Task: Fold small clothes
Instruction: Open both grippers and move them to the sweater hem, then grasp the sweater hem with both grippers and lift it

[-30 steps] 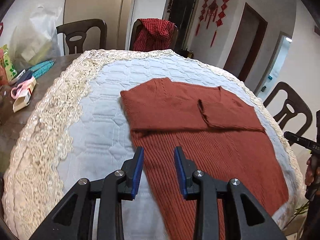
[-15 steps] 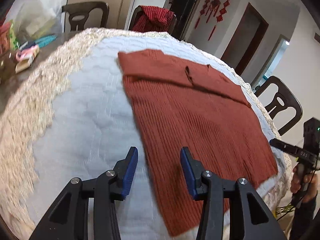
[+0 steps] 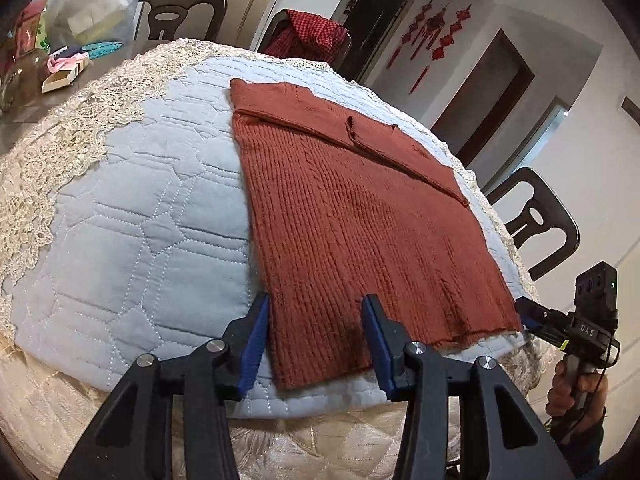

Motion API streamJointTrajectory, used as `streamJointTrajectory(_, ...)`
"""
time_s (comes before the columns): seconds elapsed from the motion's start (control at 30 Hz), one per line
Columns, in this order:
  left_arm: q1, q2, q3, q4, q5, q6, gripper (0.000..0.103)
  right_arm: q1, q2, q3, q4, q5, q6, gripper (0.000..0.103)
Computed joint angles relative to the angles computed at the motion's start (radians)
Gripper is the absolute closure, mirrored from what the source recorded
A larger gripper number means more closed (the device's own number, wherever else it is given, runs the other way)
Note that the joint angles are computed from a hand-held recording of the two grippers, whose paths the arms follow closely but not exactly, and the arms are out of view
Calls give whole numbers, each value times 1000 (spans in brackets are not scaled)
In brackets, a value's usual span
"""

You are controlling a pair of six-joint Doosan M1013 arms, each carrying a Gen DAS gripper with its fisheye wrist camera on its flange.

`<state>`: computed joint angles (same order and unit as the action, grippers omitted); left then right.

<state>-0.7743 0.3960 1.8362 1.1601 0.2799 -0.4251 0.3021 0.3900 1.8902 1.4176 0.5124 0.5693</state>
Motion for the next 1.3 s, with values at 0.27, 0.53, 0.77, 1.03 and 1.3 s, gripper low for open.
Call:
streamJointTrajectory(0.27,16,6,1,100,-46,-147,62,-5,18,-13,55,27,-26,65)
streamJointTrajectory(0.53,16,5,-2,15,-18,-50,95,-3,27,-12,59,34,-25,96)
streamJointTrajectory(0.77,-2,-60,61,370,-3,-373,96,-17,-20,42,221,85,-199,98)
streamJointTrajectory(1.03,-17,-124,113,632,34,-646,97,-29,-95,111,374,138,-358,98)
streamJointTrajectory(1.3,19,-106,64,819,90,-759,96,-41,-80,66,500,195,-492,98)
